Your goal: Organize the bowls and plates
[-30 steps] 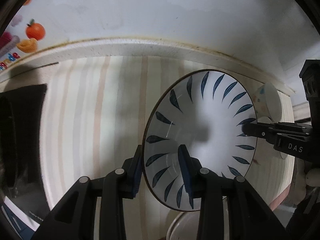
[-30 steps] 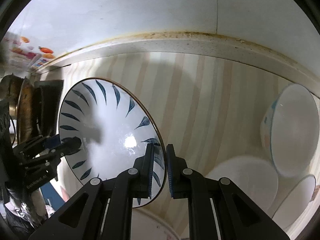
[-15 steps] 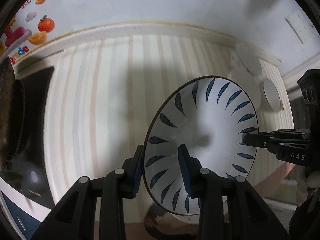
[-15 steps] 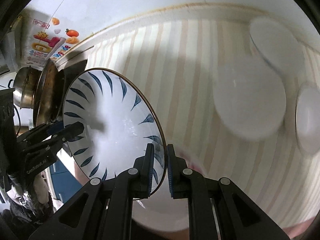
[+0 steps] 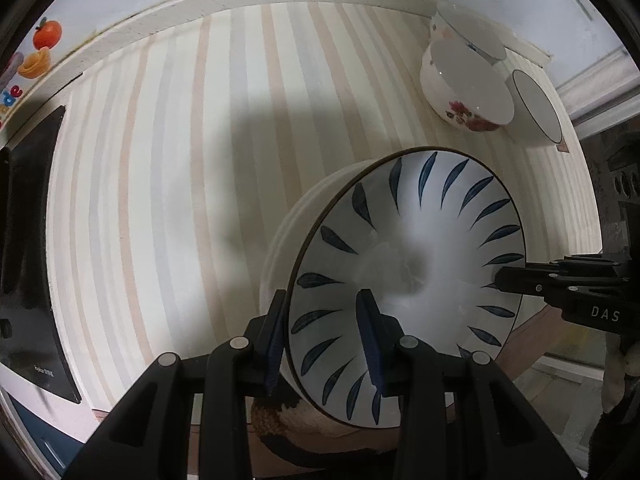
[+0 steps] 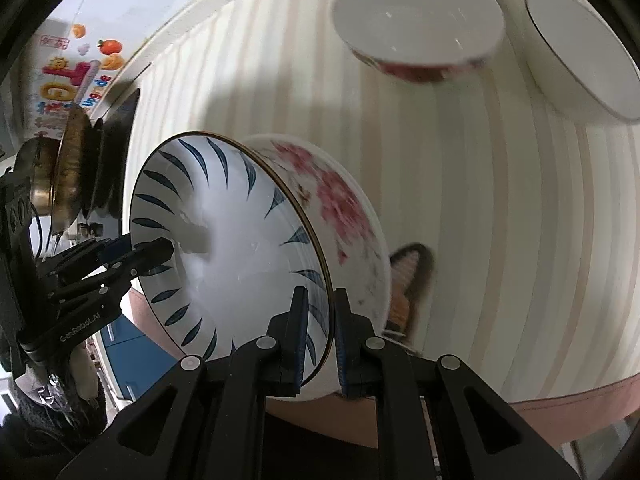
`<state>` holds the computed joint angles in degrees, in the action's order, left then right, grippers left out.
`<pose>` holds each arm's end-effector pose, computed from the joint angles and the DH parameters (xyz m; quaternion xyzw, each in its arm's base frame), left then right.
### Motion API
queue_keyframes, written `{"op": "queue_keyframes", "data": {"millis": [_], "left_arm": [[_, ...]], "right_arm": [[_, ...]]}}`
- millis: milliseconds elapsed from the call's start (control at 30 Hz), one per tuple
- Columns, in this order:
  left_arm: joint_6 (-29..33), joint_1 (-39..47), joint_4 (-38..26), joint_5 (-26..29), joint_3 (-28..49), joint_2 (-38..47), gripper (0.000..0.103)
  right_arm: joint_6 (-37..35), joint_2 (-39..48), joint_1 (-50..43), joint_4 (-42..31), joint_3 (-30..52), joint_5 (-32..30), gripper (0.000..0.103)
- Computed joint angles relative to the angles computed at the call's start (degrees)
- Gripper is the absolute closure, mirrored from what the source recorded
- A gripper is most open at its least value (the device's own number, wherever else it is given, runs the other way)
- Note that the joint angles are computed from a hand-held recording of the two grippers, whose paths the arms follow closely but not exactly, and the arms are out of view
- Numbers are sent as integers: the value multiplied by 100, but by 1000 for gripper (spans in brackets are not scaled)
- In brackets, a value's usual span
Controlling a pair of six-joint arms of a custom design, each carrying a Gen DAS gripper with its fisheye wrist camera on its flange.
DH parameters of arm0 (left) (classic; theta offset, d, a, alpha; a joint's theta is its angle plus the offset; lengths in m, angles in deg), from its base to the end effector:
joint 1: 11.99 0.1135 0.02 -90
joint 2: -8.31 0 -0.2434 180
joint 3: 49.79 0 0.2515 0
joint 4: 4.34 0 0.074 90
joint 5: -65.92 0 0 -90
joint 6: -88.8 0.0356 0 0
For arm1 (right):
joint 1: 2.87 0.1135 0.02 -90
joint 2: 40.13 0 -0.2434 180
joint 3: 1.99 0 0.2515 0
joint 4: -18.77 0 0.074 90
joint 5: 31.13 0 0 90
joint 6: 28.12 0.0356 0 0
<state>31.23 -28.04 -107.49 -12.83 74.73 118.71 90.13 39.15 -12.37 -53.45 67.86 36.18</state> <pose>0.3350 -0.1036 0.2941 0.4093 0.9071 -0.0958 0.0223 0.2373 -0.0258 0.2057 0.3028 0.9299 0.2052 0.0385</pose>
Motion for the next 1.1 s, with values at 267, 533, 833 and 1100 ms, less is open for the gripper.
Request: {"op": "queue_keyframes", "data": {"millis": [267, 533, 833, 1100], "left_arm": [[-201, -268, 293, -129, -297, -73, 72], [-269, -327, 557, -302, -685, -209, 72], [-671, -475, 930, -355, -1244, -320, 71], [-1017, -477, 1117, -276, -1544, -466, 71]], "right_arm": [[-216, -69, -302, 123, -365, -68, 89], [-119, 139, -174, 262, -313, -101, 89], [-25, 391, 38, 366, -159, -85, 89], [-46, 468, 12, 370, -63, -78, 86]]}}
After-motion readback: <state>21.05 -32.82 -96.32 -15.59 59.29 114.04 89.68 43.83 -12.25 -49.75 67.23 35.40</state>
